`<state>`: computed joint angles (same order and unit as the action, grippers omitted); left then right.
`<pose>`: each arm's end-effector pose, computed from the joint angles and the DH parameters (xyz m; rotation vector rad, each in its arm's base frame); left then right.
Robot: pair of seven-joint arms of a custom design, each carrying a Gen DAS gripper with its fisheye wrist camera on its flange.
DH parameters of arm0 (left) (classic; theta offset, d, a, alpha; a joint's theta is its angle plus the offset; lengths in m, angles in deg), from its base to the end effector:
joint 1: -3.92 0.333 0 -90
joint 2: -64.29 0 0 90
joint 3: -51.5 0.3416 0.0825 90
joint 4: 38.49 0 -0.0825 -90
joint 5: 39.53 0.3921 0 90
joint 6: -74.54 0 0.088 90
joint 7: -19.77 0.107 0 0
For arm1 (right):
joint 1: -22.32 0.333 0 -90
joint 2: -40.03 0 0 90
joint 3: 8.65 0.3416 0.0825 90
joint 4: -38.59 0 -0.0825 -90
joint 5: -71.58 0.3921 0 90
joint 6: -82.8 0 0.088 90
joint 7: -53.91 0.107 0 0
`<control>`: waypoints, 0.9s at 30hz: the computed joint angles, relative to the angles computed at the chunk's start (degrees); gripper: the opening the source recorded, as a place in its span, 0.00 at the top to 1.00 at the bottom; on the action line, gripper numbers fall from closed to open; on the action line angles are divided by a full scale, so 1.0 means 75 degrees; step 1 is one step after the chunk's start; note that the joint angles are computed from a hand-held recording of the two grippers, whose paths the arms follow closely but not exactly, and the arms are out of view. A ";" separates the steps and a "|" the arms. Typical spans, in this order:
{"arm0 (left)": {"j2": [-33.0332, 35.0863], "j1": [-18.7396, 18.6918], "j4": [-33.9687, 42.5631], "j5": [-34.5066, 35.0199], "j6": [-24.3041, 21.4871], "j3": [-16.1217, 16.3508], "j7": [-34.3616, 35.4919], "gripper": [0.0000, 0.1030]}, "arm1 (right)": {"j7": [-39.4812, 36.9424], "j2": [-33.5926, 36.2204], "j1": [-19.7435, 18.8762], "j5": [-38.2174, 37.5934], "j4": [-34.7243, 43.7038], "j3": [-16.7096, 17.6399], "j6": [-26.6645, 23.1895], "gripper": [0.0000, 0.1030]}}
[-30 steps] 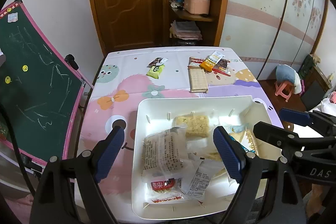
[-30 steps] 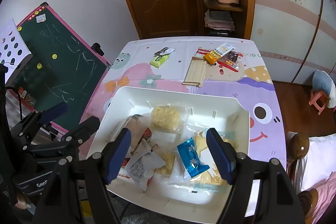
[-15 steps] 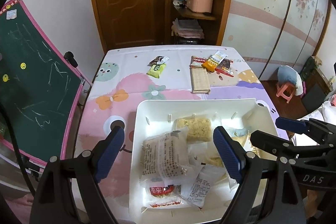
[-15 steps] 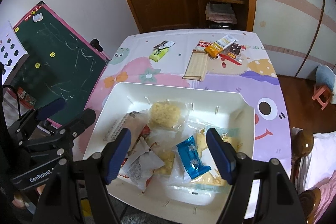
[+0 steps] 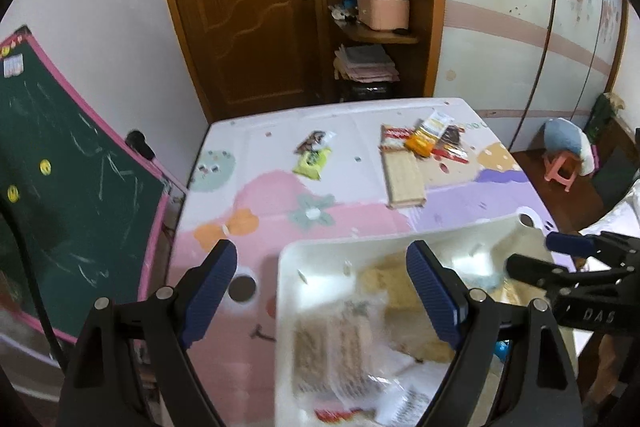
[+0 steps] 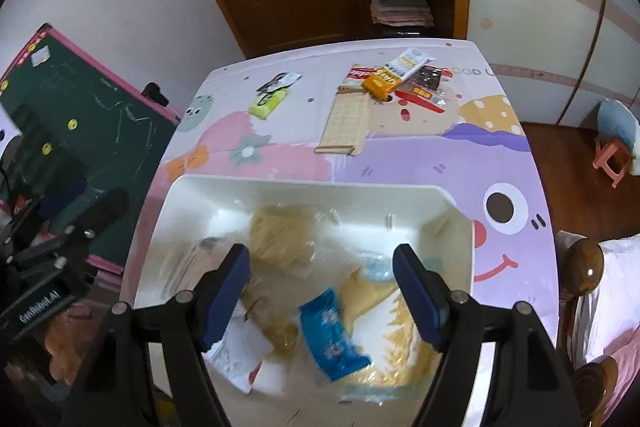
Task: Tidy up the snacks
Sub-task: 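Move both tools back over the remaining snacks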
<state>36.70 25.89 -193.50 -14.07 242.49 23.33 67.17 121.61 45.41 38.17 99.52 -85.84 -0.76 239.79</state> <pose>0.4117 -0.0774 0.4428 -1.9092 1.5586 -0.5046 0.5502 0.2203 0.4195 -2.1601 1.4407 -0.1383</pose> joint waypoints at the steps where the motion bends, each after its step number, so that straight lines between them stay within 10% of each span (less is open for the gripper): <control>1: 0.0034 0.0158 0.0083 0.0112 0.0009 -0.0070 -0.0019 0.17 | 0.0175 0.0051 0.0025 -0.0214 0.0060 -0.0041 0.0072 0.28; 16: 0.2283 -0.0575 0.3486 0.1111 -0.1420 0.1404 0.1287 0.17 | 0.2134 0.1875 -0.0125 -0.2965 0.3663 -0.0273 -0.0521 0.28; 21: 0.3665 -0.0871 0.5183 0.2124 -0.2388 0.1592 0.0969 0.16 | 0.2820 0.3111 0.0064 -0.3763 0.5739 -0.0392 -0.1562 0.28; 27: 0.5763 -0.1284 0.6970 0.0756 -0.3373 0.2005 0.2287 0.17 | 0.3097 0.4902 0.0358 -0.4201 0.8079 -0.0424 -0.3386 0.28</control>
<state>79.93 16.26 -141.22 -8.40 217.18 38.37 84.32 144.84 82.17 40.86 68.01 -25.25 -3.94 214.40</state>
